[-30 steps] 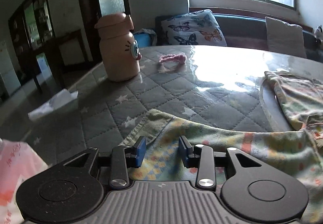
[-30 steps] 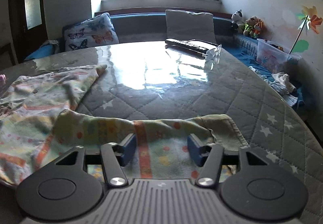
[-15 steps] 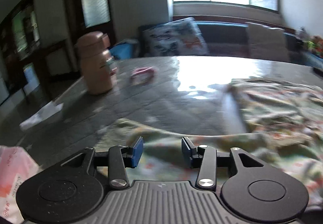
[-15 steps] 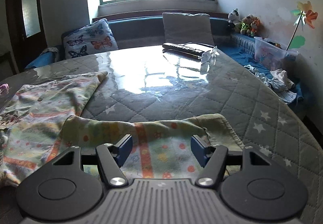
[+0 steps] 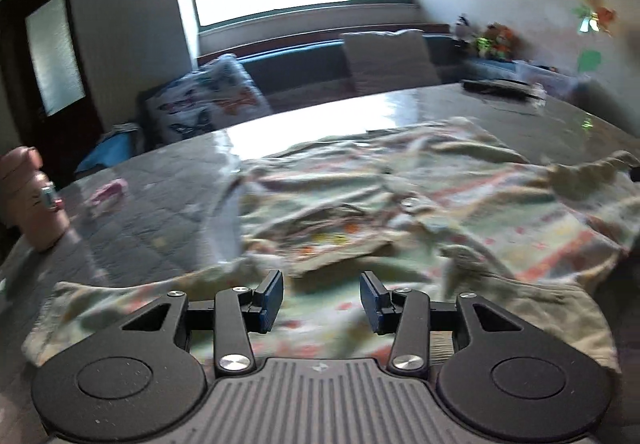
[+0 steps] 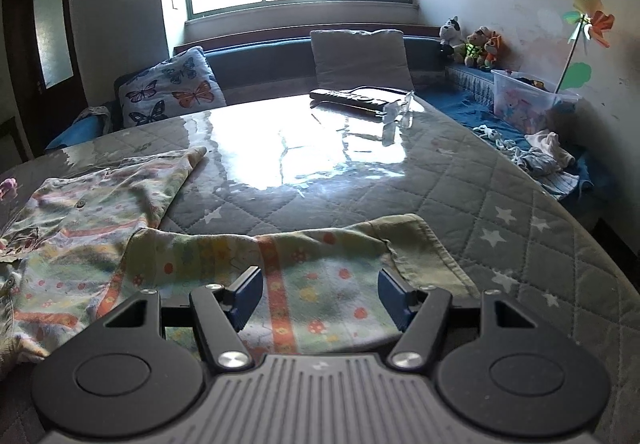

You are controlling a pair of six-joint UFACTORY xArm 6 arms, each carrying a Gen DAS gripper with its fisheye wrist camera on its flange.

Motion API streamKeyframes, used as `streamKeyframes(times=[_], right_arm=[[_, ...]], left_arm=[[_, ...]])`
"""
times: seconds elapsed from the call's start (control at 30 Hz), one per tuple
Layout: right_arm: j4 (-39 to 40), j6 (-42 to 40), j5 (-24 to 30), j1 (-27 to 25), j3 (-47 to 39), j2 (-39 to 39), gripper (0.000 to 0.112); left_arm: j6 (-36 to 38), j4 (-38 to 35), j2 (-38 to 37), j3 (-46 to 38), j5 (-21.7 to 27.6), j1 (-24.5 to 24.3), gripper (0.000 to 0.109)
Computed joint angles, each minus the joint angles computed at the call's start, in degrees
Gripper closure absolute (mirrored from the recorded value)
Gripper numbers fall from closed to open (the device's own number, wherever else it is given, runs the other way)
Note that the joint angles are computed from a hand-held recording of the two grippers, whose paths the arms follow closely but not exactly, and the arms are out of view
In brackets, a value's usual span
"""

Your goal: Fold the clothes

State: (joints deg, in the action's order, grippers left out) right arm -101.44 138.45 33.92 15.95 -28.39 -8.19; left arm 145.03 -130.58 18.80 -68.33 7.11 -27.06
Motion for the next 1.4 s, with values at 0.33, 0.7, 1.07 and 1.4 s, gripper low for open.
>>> streamKeyframes(times=[0.33,0.7,1.07,1.4], right_arm=[[3.3,0.8,2.5,-0.4,3.6,-2.6,0.048],[8.0,1.2,5.8,-1.1,5.9,-3.4,0.054],[5.0,6.6,5.3,-2.3,6.1,-3.2,0.1],[-2.0,11.9,2.8,-0.3,6.7,-10.2,0.106]], left_arm=[[7.1,-4.5,0.0,1.2,-0.4,-0.8,0.061],[8.8,-7.9,-2.5,1.9,1.1,0.1,0.046],[9.1,-8.8,-2.6,1.8,0.7,-0.4,0.037],[8.5,-8.8,-1.8,1.2,0.2,-1.4,0.034]])
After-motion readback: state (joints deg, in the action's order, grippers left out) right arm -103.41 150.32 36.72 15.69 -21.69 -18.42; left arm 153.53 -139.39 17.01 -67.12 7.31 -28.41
